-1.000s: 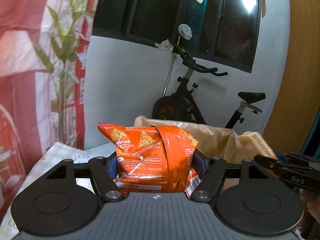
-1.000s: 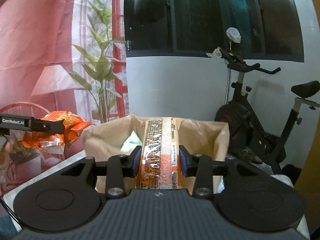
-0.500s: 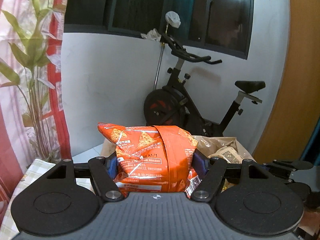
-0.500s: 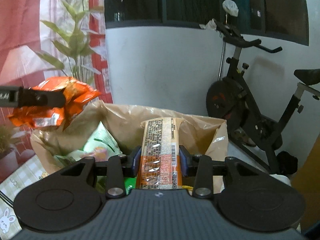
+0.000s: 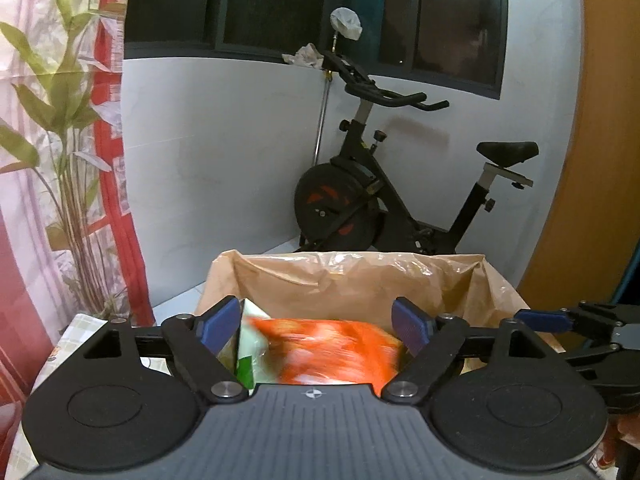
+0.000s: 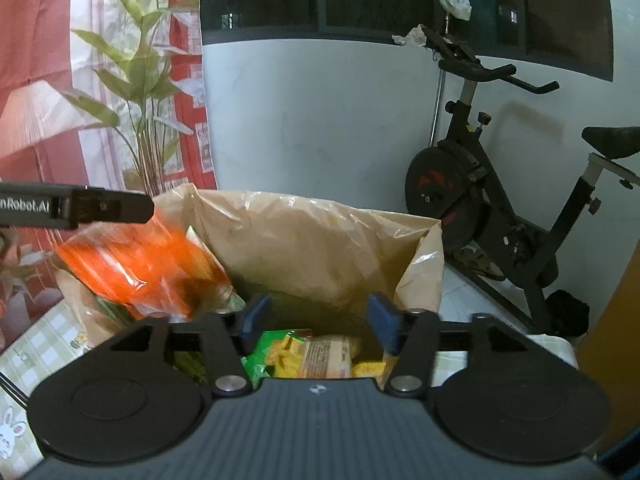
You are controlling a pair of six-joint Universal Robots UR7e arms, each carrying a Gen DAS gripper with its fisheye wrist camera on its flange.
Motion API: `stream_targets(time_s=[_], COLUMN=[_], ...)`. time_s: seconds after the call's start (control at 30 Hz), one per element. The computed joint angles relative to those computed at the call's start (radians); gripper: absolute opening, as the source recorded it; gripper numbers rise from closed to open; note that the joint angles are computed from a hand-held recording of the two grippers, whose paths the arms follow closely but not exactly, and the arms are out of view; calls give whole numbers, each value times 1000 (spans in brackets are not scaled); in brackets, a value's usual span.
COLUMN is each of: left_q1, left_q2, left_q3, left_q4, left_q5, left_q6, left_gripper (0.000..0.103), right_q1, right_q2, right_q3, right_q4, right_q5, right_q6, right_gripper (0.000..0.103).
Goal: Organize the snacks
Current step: 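Carry both snacks over the box and open both tools to drop them, then withdraw both tools from the box back toward the snack pile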
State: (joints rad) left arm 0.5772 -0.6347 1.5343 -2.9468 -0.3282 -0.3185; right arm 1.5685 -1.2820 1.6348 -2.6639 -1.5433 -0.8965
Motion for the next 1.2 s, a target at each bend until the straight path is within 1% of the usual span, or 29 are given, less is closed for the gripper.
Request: stream_targets(time_s=[0.17,0.3,0.5,0.87,0.97,1.07,1.2], left_q1=[-21,-45,-87,-160,-179,-195,-210], left_q2=[-37,-84,-156,-287,-315,-337,-359], left_q3=[35,86,176,316,350,377,410], left_q4=[65,158,255,624,726,857,959], left_q5=[19,37,68,94,87,74,41], left_q6=[-69,-171,-313,-724,-848,-998,-1132], left_gripper=[85,85,85,85,85,84,84], right_q1=[7,9,9,-11,-21,-33,-48], right_q2=[-26,-56,-112,-225,-252,-277,-304], right_q3=[13,32,82,199,233,266,310], right_q4=[21,49,69,70,63,60,50], right_q5=[5,16,35,92,109,124,138], right_q6=[-13,-14,-26,-55,-65,-69,-69], right_gripper=[64,64,64,64,64,64,64])
